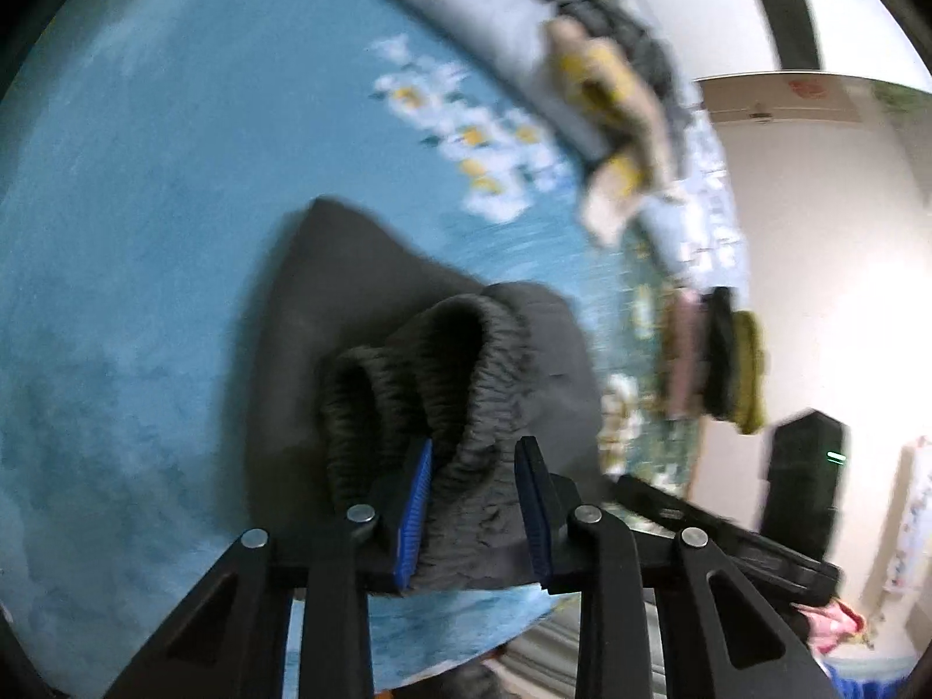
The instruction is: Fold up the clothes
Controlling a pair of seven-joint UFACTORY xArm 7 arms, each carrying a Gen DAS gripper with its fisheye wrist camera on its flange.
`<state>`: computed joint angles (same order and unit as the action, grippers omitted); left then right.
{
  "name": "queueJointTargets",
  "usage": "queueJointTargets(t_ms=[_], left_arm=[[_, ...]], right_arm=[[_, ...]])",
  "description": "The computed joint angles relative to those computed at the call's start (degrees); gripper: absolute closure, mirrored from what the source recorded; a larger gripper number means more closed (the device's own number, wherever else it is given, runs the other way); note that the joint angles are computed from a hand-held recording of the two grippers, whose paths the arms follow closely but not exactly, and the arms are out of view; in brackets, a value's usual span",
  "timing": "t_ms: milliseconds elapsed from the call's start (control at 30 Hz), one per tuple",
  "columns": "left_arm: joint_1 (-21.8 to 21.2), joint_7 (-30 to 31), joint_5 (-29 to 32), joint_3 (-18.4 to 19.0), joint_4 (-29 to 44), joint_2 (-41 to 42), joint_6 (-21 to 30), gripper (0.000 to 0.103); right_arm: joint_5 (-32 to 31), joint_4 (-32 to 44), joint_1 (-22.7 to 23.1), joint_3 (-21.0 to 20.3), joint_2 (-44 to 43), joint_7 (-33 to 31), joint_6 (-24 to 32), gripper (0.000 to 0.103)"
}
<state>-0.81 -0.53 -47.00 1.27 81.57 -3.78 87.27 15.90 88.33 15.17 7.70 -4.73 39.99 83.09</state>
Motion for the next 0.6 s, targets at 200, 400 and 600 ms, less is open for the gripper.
queueJointTargets(t_ms=[200,400,600], left_arm=[[-0.75,0.16,-0.11,-0.32,-1.35,-2.43,-0.14,0.080],[-0.99,-3.37,5.36,0.11,-8.70,-4.55,1.04,0.079],[-0.76,-3.36,4.44,1.06,-7.13,-4.11,0.24,0.068]], right_arm=[[0.78,0.38,0.40,0.16,1.16,-1.10,0.37,0.036],[2.24,-0.16,0.42,0.04,2.56,-2.51,1.62,0.036],[2.05,1.04,0.50,0.08,3.63,-3.32,2.60,0.036]])
